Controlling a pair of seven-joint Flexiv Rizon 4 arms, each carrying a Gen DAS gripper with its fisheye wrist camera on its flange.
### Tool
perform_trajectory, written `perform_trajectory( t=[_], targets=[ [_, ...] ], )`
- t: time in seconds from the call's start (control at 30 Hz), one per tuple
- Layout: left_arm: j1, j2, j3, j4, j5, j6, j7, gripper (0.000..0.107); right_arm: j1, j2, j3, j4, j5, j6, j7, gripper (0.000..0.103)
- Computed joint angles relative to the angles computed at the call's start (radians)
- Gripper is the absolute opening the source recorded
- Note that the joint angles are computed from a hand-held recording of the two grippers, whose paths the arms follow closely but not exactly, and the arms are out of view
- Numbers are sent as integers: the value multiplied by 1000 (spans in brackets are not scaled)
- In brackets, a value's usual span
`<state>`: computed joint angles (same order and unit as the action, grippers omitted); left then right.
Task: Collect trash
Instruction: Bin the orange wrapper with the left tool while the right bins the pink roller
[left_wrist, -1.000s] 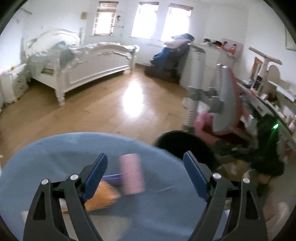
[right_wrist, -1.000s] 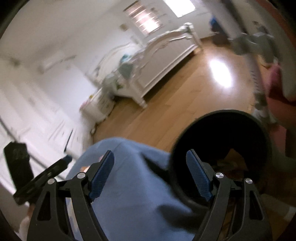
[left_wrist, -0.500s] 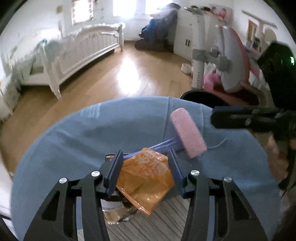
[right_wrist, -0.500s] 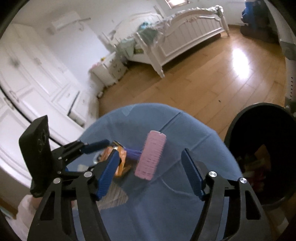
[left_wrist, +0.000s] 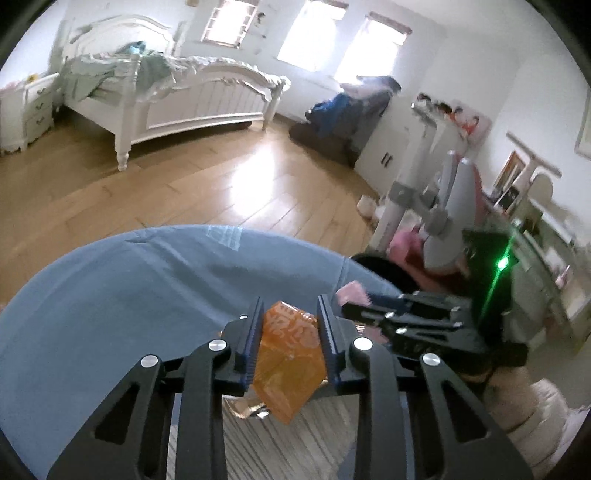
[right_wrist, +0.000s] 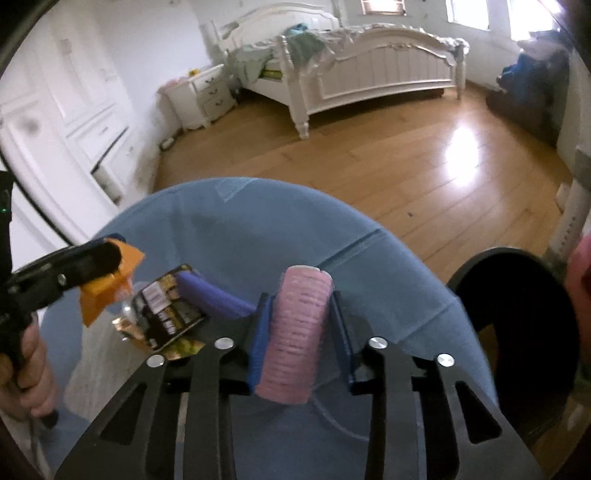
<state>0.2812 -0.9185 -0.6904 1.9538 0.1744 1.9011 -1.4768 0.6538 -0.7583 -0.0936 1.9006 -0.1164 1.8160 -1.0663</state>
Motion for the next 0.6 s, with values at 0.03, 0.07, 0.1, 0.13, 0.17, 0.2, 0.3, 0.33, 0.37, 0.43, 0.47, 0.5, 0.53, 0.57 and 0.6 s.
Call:
perform_trajectory(
  t=[0.03, 0.07, 0.1, 0.13, 0.17, 0.2, 0.3, 0.33, 0.37, 0.43, 0.47, 0.5, 0.53, 0.57, 0.6],
  targets=[
    [12, 3, -13, 12, 5, 11, -6, 29, -26, -2, 25, 1, -1, 24, -5, 30],
    [19, 11, -22, 27, 10, 28, -16, 29, -80, 1, 82, 23, -17, 100, 1, 30],
    [24, 18, -29, 38, 16, 42, -27, 29, -126, 3, 127, 42, -35, 164, 10, 30],
    [32, 24, -40, 47, 26, 51, -38, 29, -144, 8, 159, 45, -2, 196, -16, 30],
    [36, 32, -51, 55, 35, 62, -51, 29, -153, 20, 168, 74, 14, 264, -23, 30],
    [30, 44, -48, 59, 40, 76, -64, 29, -156, 36, 172, 104, 38, 334, -33, 30],
    [-30, 94, -12, 55, 41, 119, -109, 29, -143, 92, 160, 185, 123, 474, -77, 30],
    [-57, 107, 11, 48, 38, 127, -124, 29, -126, 109, 147, 205, 165, 505, -101, 30],
    [-95, 121, 34, 37, 33, 133, -135, 29, -105, 131, 129, 228, 218, 539, -134, 30],
    [-152, 130, 63, 9, 33, 133, -156, 29, -75, 168, 102, 268, 317, 593, -201, 30],
    [-194, 131, 84, -15, 26, 127, -160, 29, -80, 185, 104, 292, 341, 609, -223, 30],
    [-216, 125, 88, -36, 28, 115, -162, 29, -85, 197, 103, 309, 368, 625, -243, 30],
    [-232, 113, 83, -59, 33, 100, -162, 29, -98, 205, 105, 319, 385, 636, -256, 30],
    [-250, 93, 70, -91, 36, 76, -157, 29, -122, 210, 112, 335, 390, 651, -258, 30],
    [-265, 70, 56, -123, 37, 55, -149, 29, -148, 208, 120, 340, 387, 656, -253, 30]
  ],
)
